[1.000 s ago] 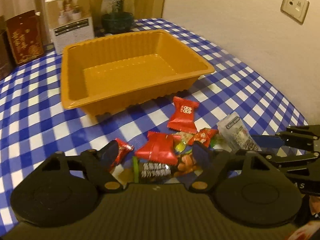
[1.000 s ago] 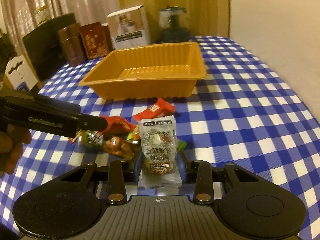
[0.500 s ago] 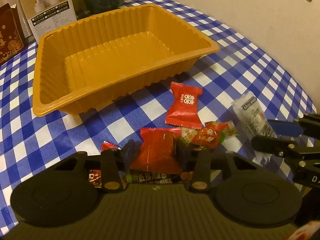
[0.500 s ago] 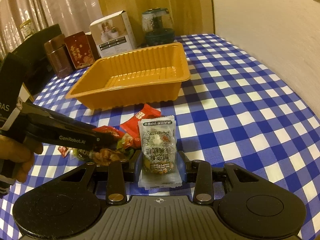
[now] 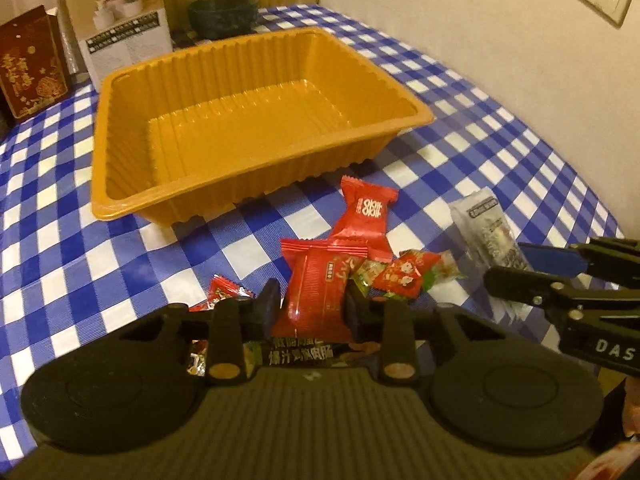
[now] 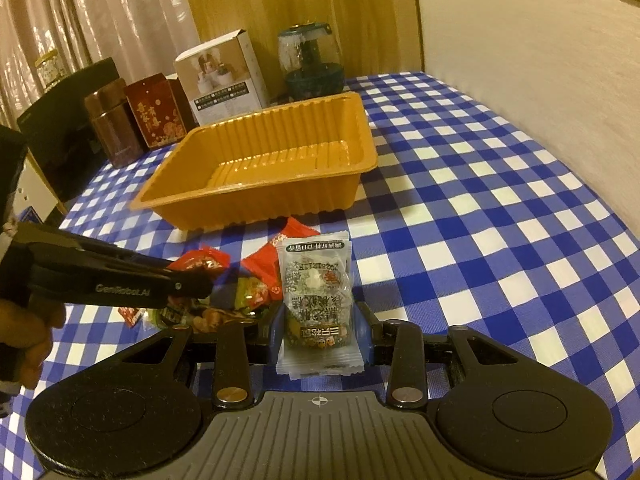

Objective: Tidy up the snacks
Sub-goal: 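Carry the nut packet and red candy packet over the orange tray with both tools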

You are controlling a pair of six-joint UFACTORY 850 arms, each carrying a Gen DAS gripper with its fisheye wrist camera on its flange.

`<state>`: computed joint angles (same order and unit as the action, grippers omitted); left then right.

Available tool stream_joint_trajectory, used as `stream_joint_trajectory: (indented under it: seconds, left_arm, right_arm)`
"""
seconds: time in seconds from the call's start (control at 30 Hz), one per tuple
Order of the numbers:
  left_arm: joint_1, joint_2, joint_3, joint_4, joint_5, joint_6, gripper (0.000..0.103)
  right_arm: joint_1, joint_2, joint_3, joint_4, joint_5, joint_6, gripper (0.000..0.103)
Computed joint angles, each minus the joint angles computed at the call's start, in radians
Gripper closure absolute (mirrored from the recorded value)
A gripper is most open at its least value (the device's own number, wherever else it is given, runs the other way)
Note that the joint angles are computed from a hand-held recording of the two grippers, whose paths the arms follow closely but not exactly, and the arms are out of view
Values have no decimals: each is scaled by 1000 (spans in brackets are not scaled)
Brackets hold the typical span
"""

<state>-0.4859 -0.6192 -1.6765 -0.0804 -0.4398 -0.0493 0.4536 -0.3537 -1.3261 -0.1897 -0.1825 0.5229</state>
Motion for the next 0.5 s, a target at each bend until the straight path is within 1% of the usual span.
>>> stream_joint_trajectory:
  seconds: [0.1, 0.17, 0.27, 0.37, 0.47, 0.5]
  left_arm:
    - [0, 30, 22, 24, 29, -54, 73]
    - [-2, 44, 29, 60, 46, -113, 73]
    - [-5, 55, 22, 138, 70, -224, 73]
    - [-4, 47, -10, 220, 85, -337, 73]
    - [-1, 20, -60, 299, 81, -439, 73]
    - [2, 8, -79, 327, 80, -476, 73]
  right_arm:
    - [1, 3, -3, -14, 14, 18, 66]
    - [-1, 1, -12, 24, 25, -15, 66]
    - [-5, -9, -40, 19, 39, 1, 66]
    - [-13, -42, -97, 44, 52, -23, 66]
    - [-22, -83, -166, 112, 66, -97, 66]
    - [-27, -103, -196, 161, 70, -149, 66]
